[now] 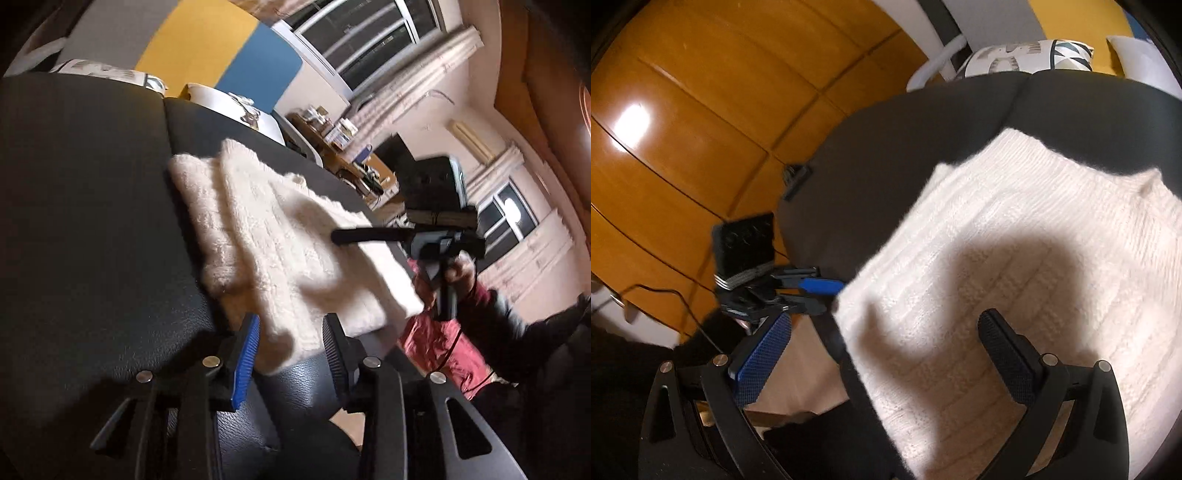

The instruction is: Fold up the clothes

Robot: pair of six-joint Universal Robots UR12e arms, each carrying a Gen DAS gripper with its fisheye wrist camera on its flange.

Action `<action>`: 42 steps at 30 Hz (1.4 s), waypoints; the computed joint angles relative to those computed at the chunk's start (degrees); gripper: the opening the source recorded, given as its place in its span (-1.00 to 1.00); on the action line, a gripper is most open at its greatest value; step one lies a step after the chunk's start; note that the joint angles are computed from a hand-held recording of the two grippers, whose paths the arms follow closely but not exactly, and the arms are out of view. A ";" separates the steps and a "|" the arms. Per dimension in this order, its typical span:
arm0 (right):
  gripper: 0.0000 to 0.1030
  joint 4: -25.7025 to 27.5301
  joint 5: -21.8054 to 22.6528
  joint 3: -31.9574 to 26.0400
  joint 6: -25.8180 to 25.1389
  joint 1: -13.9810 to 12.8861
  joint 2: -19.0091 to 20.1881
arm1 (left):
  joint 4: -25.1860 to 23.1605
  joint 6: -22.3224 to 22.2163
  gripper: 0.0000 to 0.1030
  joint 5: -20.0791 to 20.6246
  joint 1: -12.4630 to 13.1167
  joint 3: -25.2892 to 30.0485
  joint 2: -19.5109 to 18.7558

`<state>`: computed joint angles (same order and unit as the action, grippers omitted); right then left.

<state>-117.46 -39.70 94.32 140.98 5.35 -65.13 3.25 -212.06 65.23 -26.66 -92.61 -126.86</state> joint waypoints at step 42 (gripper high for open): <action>1.00 -6.92 -14.50 -17.32 7.92 7.67 12.21 | -3.91 -4.89 -0.59 3.57 -3.20 -0.23 0.35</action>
